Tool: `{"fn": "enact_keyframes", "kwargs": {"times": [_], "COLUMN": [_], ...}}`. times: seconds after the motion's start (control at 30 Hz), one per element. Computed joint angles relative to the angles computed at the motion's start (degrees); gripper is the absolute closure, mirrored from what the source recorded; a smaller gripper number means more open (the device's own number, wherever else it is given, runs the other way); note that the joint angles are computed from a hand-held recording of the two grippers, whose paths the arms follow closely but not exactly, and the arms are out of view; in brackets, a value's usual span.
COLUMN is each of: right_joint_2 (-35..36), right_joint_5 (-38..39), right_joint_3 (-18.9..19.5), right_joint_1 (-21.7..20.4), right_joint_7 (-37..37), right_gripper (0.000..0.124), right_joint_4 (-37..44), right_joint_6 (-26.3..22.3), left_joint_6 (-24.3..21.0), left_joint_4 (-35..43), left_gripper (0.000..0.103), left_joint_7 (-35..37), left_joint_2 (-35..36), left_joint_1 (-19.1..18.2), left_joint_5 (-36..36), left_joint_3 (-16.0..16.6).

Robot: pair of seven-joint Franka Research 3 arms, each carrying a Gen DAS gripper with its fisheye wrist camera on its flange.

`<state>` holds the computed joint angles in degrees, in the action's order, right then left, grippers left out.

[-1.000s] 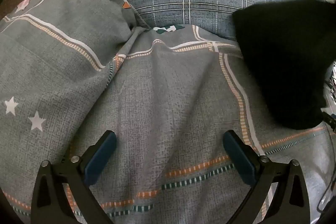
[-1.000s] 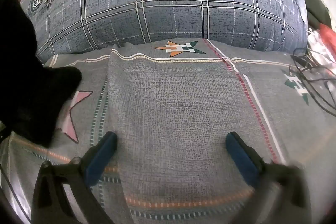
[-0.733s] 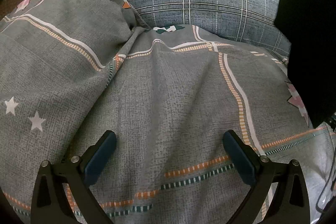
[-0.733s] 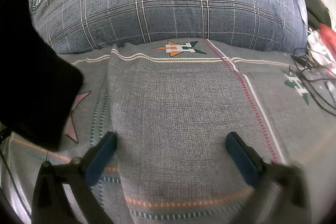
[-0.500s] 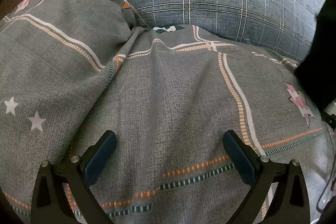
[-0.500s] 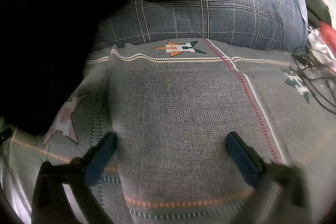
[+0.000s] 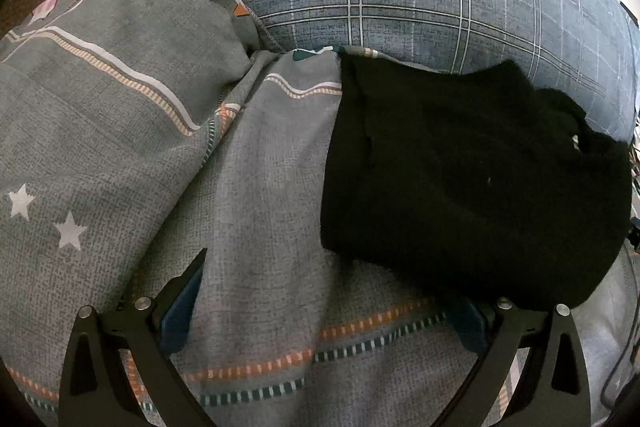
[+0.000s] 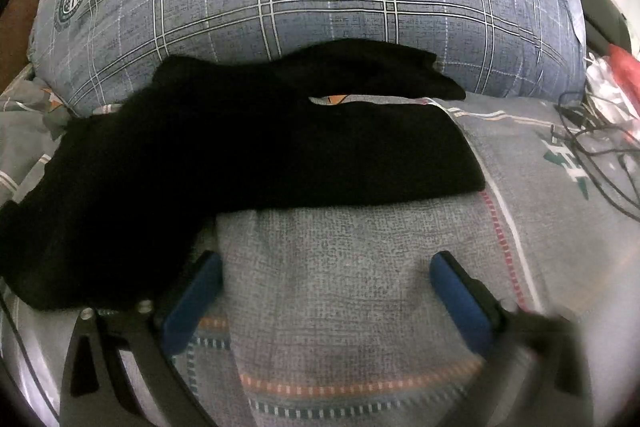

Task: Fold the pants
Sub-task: 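Drop the black pants onto the grey sheet and spread them out, then move both grippers to the black pants' waistband edge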

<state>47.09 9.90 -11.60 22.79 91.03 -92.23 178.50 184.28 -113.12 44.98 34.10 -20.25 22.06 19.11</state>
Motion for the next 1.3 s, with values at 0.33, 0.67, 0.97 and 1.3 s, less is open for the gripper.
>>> {"fn": "enact_keyframes", "kwargs": {"times": [0.33, 0.67, 0.97, 1.3], "right_joint_2": [0.0, 0.1, -8.4, -13.9], "right_joint_5": [-0.1, -0.2, 1.5, 6.6], "right_joint_3": [-0.1, -0.3, 6.8, 8.5], "right_joint_1": [0.1, 0.2, -3.6, -2.7], "right_joint_7": [0.1, 0.1, -7.3, -12.4], "right_gripper": [0.021, 0.021, 0.021, 0.021], "right_joint_4": [0.2, 0.3, -11.4, -16.9], "right_joint_6": [-0.1, -0.5, 9.4, 11.1], "left_joint_6": [-0.2, -5.8, -5.0, 3.9], "left_joint_4": [0.2, 1.1, -4.9, -10.1], "left_gripper": [0.001, 0.003, 0.017, 0.013], "left_joint_7": [0.2, 0.4, -20.6, -32.3], "left_joint_2": [0.0, -1.8, -6.4, -7.7], "left_joint_1": [0.4, 3.6, -19.4, -37.4], "left_joint_5": [0.1, 1.8, 16.7, 26.6], "left_joint_3": [-0.4, -4.4, 18.0, 35.6]}}
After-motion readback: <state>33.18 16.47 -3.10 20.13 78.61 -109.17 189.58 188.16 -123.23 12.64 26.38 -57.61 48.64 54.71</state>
